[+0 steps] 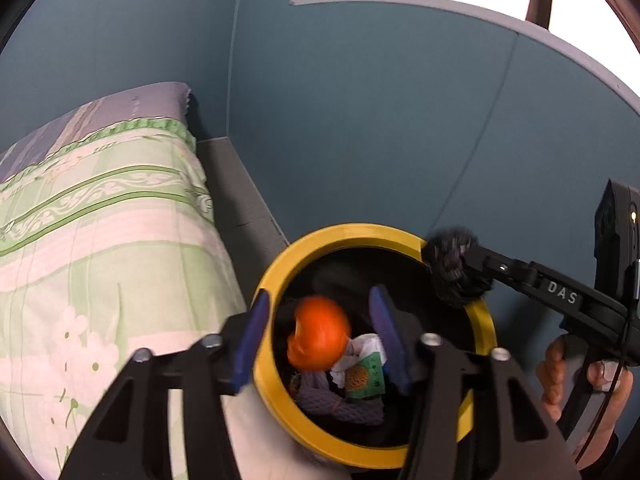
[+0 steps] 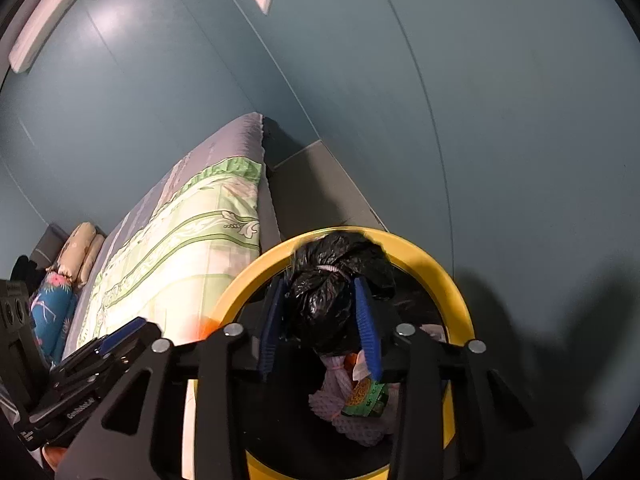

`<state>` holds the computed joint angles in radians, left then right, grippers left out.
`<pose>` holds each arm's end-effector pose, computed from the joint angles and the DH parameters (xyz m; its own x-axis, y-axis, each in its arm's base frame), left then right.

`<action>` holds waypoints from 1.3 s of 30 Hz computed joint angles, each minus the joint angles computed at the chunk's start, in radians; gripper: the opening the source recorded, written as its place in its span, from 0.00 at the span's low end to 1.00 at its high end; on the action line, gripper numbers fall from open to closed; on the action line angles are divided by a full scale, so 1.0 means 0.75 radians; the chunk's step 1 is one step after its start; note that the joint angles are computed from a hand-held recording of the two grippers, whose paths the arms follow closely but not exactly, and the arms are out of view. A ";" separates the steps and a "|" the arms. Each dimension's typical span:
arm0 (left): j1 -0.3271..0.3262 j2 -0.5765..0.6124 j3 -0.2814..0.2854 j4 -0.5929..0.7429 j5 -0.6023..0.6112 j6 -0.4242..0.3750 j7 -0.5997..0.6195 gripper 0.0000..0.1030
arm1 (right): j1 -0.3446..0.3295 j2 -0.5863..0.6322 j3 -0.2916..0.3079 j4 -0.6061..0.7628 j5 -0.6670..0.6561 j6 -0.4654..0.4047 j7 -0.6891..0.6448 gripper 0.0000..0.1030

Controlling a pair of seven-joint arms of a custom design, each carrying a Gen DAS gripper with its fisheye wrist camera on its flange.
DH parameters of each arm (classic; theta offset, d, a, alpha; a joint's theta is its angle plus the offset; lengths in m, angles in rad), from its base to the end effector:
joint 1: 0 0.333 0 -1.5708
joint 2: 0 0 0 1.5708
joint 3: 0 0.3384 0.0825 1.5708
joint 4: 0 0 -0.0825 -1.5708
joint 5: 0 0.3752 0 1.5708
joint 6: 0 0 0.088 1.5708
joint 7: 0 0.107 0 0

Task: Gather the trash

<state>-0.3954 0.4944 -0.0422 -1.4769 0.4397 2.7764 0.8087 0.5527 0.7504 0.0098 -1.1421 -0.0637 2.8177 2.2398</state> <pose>0.6721 -0.3271 0.5075 -0.0844 -0.9807 0.1764 -0.6836 -0.0718 -0.7263 0.6865 0.4328 0.4897 0.1315 -0.8821 -0.4524 -0.7160 0.2311 -0.6588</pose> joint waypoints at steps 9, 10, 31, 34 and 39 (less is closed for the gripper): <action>-0.046 -0.188 0.168 -0.257 0.202 0.165 -0.325 0.79 | 0.090 -0.051 -0.110 -0.039 -0.102 0.015 0.100 0.61; -0.056 -0.219 0.196 -0.292 0.265 0.173 -0.393 0.83 | 0.101 -0.052 -0.124 -0.033 -0.125 0.005 0.113 0.66; 0.051 -1.212 0.060 -1.153 1.317 -0.566 -1.497 0.92 | 0.503 0.033 -0.302 0.247 -0.735 -0.062 0.373 0.92; 0.090 -1.292 -0.031 -1.195 1.269 -0.657 -1.505 0.92 | 0.587 -0.008 -0.381 0.201 -0.845 -0.010 0.526 0.92; 0.152 -1.400 -0.185 -1.258 1.192 -0.786 -1.522 0.92 | 0.749 -0.089 -0.538 0.095 -1.143 0.008 0.875 0.92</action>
